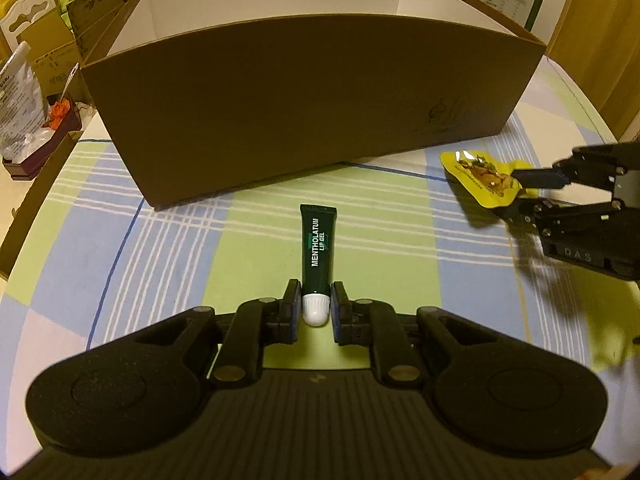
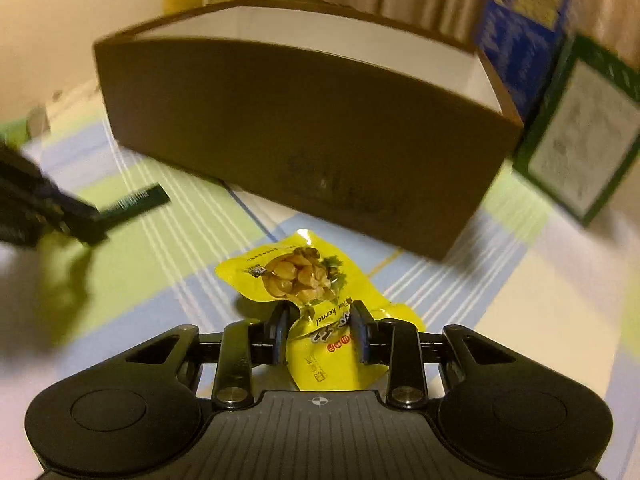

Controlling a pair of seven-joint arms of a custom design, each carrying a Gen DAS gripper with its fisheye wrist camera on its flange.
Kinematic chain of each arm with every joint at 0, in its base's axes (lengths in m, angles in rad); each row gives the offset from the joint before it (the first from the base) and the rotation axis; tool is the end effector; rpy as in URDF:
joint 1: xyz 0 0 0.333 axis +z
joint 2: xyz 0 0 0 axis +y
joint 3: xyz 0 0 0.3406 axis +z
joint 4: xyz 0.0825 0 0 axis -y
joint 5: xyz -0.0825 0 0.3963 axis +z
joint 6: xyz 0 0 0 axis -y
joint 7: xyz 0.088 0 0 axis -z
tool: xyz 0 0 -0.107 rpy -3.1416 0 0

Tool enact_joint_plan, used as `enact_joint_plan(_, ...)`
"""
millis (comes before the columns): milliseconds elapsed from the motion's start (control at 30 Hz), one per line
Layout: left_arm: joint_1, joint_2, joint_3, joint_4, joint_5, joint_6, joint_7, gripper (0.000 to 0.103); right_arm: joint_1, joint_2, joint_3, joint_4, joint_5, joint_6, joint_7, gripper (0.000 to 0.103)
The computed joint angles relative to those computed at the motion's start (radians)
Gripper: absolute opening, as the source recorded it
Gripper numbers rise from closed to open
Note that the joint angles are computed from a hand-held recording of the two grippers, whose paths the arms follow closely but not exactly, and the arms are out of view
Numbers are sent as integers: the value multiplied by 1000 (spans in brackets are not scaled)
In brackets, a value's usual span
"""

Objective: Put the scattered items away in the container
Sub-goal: 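Grasp the green lip gel tube with the left tool while the right tool grasps the yellow pouch, then lift and carry the lip gel tube and yellow pouch over the cardboard box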

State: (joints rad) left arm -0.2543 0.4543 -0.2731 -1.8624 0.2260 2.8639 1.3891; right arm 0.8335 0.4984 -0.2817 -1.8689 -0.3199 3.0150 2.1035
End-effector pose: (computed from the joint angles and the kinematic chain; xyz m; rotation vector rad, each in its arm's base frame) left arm 0.6097 -0.3444 0.3595 -1.4471 2.3962 -0.7354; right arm 0.5730 0.4085 0.3408 -2.1106 1.3959 -0.5358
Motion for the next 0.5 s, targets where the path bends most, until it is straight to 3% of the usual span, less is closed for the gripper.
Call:
enact_joint_plan(100, 3, 1, -2, 0, -1, 1, 4, 12, -92, -42, 119, -44, 138, 23, 17, 29)
enact_joint_plan(167, 4, 4, -2, 3, 0, 3, 5, 12, -119, -67, 162, -77, 224, 47, 48, 29)
enact_joint_plan(233, 0, 16, 1, 17, 5, 2, 8, 12, -135, -89, 187, -109, 294, 66, 73, 29)
enact_joint_plan(367, -13, 32, 8, 45, 18, -16, 10, 16, -119, -123, 178, -151, 362, 83, 123, 29)
enact_joint_plan(500, -33, 35, 24, 63, 51, -43, 13, 15, -183, -153, 255, -189, 474, 125, 143, 29)
